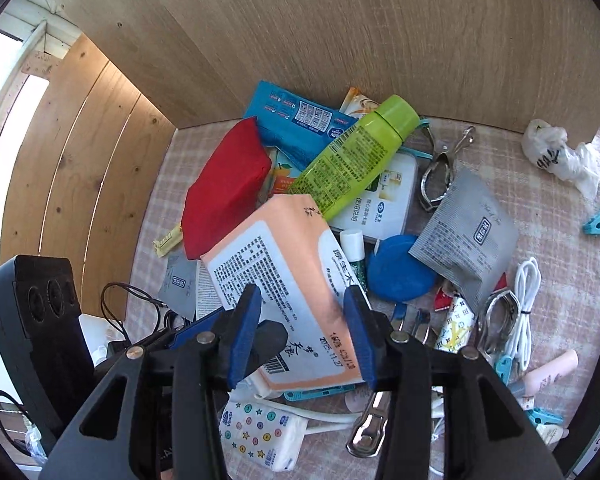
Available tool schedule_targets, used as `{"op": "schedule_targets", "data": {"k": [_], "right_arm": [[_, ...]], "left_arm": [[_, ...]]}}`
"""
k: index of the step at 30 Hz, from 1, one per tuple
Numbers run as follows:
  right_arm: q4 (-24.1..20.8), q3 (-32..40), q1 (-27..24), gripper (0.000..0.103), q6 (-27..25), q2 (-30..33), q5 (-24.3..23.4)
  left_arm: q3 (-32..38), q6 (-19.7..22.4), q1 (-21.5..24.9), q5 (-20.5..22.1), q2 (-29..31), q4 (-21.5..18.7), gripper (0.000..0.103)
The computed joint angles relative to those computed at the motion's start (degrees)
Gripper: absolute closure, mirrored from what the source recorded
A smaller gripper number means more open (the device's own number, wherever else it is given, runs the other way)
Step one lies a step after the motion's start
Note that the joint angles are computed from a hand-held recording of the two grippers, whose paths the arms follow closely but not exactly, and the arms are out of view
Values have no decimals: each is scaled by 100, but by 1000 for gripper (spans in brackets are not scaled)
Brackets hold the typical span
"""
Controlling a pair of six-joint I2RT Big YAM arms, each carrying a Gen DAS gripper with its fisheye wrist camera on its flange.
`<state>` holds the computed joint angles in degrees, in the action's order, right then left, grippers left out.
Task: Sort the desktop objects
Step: 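Grasp the orange-white tissue pack with the right gripper, then carry the tissue pack into the tray and release it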
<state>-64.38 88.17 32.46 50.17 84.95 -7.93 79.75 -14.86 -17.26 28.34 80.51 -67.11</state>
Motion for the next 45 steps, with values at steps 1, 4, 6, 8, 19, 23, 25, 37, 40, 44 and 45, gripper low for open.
{"op": "schedule_targets", "data": {"k": [1,4,6,8,19,23,25,37,40,44,45], "right_arm": [[13,-38,-8,60,41,-41,-17],[38,-158,-16,60,122,-164,-67],[-58,-160,31,60,59,-158,15],[-194,-136,84,59,-53,-121,118],[-234,-343,186,59,208,-504,347],[-318,-459,224,59,279,-839,493],[-411,-545,243,59,343,-1043,604],[-1501,-1604,217,59,1311,-3211,1532],[-2107,-1786,217,59,1696,-3847,1809],[-3002,-1960,325,59,2352,-4645,2140],[-3230,-1991,421,59,2585,-4818,2227]], "left_arm": [[6,11,-25,7,-8,-4,50],[40,142,-152,-151,-23,-64,50],[60,267,-269,-364,4,-124,50],[29,367,-405,-701,15,-74,47],[14,328,-681,-772,-230,-98,47],[104,325,-880,-809,-364,-150,47],[165,325,-1019,-787,-387,-192,47],[740,248,-2722,-687,-225,-384,47],[991,244,-3321,-641,-15,-416,47],[1363,209,-4083,-621,294,-470,47],[1442,202,-4249,-607,374,-479,47]]}}
